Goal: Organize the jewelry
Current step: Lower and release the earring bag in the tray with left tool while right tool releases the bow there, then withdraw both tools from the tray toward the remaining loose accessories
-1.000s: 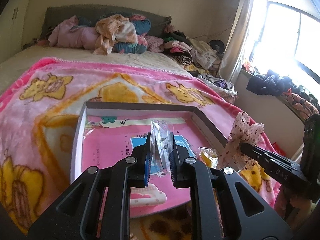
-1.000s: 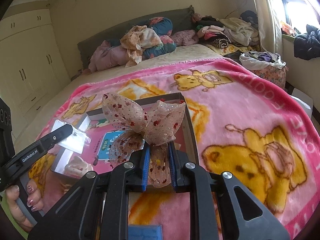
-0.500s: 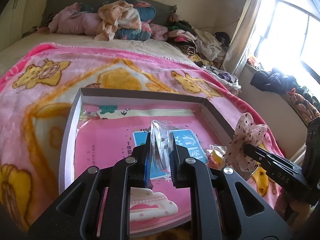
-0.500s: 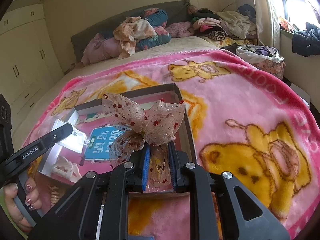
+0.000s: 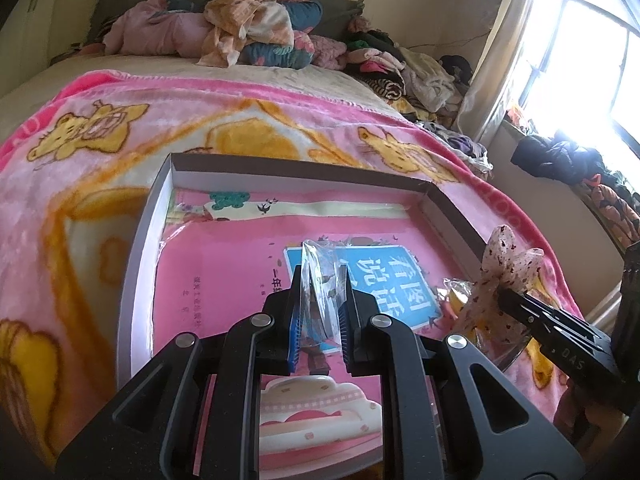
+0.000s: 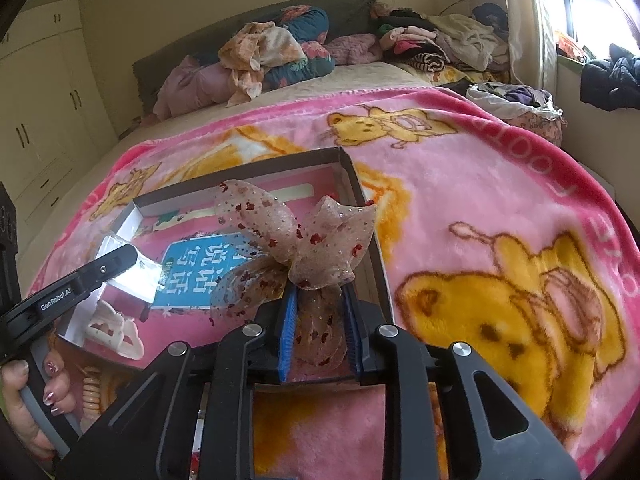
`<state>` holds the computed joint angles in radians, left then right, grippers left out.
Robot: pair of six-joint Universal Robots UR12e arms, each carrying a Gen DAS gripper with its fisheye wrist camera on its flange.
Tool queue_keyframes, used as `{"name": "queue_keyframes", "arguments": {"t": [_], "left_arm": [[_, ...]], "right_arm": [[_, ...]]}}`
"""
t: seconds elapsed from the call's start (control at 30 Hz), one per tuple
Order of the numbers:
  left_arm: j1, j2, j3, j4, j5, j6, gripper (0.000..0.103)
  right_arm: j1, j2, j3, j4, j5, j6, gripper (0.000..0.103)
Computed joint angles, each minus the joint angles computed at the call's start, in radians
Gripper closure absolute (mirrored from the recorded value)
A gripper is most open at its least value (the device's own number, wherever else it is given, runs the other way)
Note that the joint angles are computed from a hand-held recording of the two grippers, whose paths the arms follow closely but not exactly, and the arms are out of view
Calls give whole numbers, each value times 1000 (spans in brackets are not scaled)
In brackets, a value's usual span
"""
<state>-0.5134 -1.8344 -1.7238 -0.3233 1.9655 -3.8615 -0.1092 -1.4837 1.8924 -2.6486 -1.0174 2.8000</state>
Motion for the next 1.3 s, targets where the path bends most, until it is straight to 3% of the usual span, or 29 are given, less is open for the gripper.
{"name": "queue_keyframes", "arguments": {"t": [0.53, 0.7, 0.87, 1.1, 1.3], "left_arm": [[-12, -3, 11, -38, 33, 11, 91], [-21, 1, 12, -50, 54, 5, 74], [-31, 5, 12, -56, 80, 13, 66], [-48, 17, 4, -50, 121, 11, 44], [-63, 26, -3, -43, 154, 16, 27]], "right_arm": [[-35, -48, 57, -84, 51, 10, 41], [-44, -60, 68, -87, 60, 7, 36], [-53, -72, 80, -101, 73, 15, 32], [-68, -91, 95, -118, 93, 27, 24], [-77, -109, 108, -126, 105, 29, 23]]}}
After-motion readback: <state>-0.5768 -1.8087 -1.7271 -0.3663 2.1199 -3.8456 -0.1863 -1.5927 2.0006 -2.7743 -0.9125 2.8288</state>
